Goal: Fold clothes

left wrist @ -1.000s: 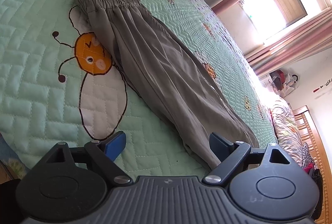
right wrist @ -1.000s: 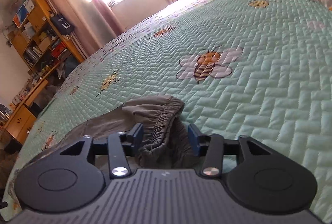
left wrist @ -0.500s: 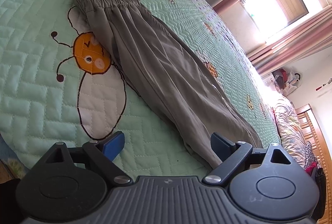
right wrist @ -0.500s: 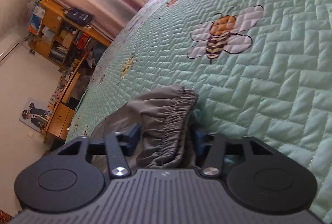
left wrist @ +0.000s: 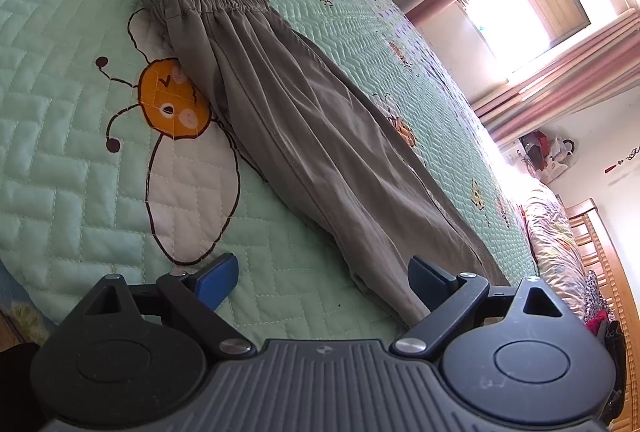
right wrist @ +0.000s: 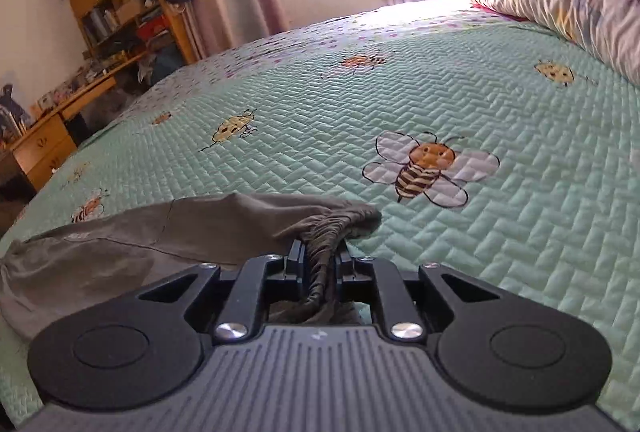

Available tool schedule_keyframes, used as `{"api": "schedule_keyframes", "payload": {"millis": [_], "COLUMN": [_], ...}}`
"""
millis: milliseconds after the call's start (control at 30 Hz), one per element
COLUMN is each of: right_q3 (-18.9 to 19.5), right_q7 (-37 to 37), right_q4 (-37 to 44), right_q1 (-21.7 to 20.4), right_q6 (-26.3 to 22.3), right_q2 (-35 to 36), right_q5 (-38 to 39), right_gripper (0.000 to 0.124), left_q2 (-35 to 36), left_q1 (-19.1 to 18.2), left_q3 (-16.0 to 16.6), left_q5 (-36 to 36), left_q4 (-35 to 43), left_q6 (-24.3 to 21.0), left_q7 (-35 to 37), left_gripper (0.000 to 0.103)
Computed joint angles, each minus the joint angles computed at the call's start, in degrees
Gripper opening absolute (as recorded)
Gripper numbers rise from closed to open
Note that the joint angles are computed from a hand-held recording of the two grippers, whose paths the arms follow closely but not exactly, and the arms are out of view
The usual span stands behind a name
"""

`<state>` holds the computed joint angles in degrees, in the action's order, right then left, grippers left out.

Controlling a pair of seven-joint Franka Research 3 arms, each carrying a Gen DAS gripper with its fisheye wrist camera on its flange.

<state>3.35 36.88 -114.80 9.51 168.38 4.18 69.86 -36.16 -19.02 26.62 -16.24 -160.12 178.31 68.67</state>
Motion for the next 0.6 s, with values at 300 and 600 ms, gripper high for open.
{"api": "schedule_keyframes", "payload": {"millis": [300, 600], "right_q3": [1.4, 4.6], "right_q7": [-15.0, -20.6], "right_q4": [2.1, -0.6], "right_q1": [3.2, 13.1], "right_q6": [-3.8, -6.7], "right_q2": [-3.0, -5.2], "right_q5": [21.0, 20.1], "right_gripper": [0.016, 0.040], "left_q2": [0.0, -1.4], "left_q1": [0.3, -0.1], "left_q3": [-0.4, 0.2], "left_q5": [-0.5, 0.0], "left_q4": [0.0, -0.8], "left_q6": [0.0, -0.1], "left_q7": [-0.2, -0.2], "left_gripper": [0.093, 0.094]}}
